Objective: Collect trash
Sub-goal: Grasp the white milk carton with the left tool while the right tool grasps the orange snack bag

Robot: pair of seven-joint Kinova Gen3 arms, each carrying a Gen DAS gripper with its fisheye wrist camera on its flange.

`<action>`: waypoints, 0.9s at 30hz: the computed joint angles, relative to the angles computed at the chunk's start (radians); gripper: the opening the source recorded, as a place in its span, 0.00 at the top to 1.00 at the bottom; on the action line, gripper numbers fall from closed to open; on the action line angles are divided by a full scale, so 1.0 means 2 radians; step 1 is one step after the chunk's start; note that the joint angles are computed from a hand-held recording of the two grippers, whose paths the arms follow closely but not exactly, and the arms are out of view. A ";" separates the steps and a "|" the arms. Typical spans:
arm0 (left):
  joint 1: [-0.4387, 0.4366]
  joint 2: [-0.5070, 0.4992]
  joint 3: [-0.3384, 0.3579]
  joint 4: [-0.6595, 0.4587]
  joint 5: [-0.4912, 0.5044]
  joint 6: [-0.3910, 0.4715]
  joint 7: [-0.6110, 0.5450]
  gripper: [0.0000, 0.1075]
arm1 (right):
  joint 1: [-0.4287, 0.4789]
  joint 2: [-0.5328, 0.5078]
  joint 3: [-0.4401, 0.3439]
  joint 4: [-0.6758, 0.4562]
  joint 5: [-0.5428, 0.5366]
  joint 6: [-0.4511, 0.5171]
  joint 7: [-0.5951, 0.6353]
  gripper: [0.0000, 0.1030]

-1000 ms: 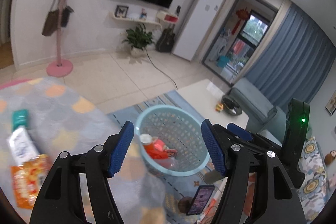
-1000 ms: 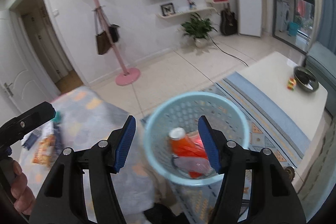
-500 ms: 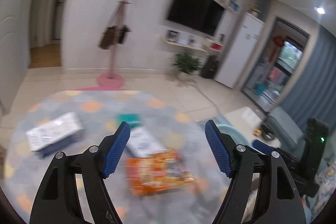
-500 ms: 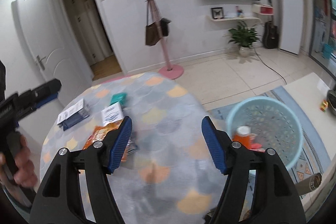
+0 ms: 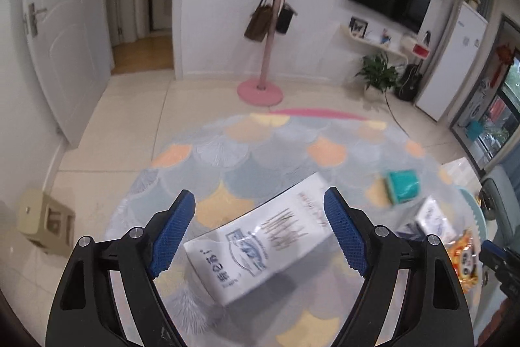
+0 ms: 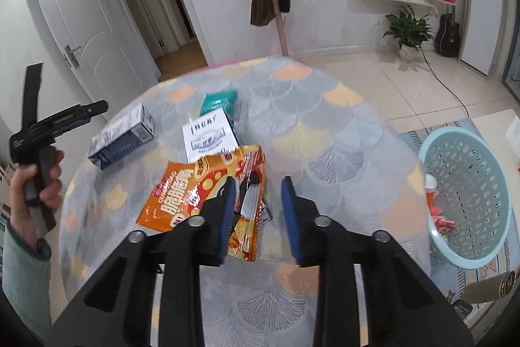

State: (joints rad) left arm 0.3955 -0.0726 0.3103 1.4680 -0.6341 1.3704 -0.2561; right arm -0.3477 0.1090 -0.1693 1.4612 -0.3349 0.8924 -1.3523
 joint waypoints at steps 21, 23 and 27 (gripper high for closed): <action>0.038 0.043 0.032 -0.031 0.019 0.052 -0.018 0.22 | -0.003 -0.050 0.006 0.065 -0.067 0.051 0.098 0.79; 0.053 0.061 0.024 -0.044 0.006 0.072 -0.018 0.24 | -0.002 -0.041 0.008 0.057 -0.077 0.057 0.092 0.57; 0.077 0.078 0.000 -0.046 -0.003 0.086 -0.014 0.28 | -0.011 -0.026 0.002 0.054 -0.071 0.037 0.072 0.52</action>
